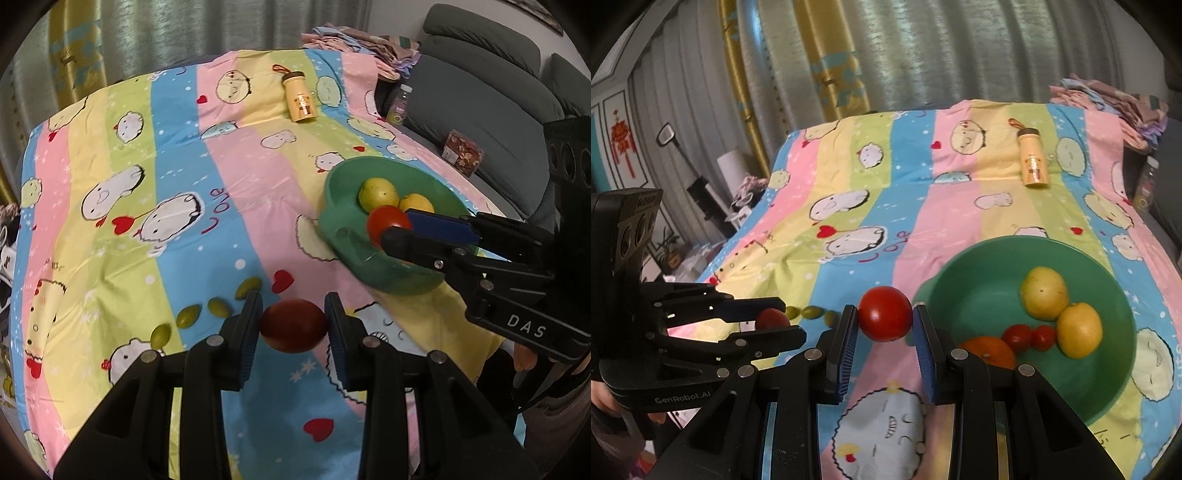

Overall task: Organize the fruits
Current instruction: 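Carry both held cherry tomatoes over the green bowl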

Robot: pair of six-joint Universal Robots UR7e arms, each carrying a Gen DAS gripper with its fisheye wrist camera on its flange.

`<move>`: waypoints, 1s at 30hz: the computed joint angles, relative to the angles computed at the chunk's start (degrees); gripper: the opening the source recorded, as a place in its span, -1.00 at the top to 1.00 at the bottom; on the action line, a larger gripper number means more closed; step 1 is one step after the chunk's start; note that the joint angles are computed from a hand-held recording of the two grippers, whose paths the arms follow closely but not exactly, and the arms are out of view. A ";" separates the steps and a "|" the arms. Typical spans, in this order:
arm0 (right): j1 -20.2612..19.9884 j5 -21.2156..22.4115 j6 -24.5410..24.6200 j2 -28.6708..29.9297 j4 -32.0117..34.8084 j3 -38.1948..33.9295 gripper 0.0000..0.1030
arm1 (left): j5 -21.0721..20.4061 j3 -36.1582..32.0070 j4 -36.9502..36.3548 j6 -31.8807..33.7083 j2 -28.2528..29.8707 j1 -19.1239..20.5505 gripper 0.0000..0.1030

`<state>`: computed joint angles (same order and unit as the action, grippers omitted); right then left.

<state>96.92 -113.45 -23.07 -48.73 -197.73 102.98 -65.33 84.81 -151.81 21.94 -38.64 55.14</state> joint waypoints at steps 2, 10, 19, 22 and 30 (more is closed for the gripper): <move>-0.31 0.15 0.19 -0.55 -0.55 0.51 0.37 | -0.04 -0.51 0.20 0.28 0.51 -0.31 0.33; -1.66 0.25 0.97 -2.24 -3.88 2.45 0.37 | -0.28 -2.77 0.44 2.07 3.03 -1.88 0.33; -2.97 -0.12 1.54 -3.99 -6.51 4.00 0.37 | -1.41 -6.09 0.50 3.77 5.92 -3.08 0.33; -3.38 -0.25 1.72 -4.41 -7.11 4.32 0.37 | -1.81 -7.18 0.71 4.16 6.88 -3.43 0.33; -4.48 -1.01 2.09 -5.06 -7.73 4.55 0.37 | -1.99 -10.77 2.04 4.72 9.72 -3.79 0.33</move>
<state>92.44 -114.46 -20.98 -53.79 -205.46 107.53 -67.31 74.04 -149.77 26.65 -28.92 51.35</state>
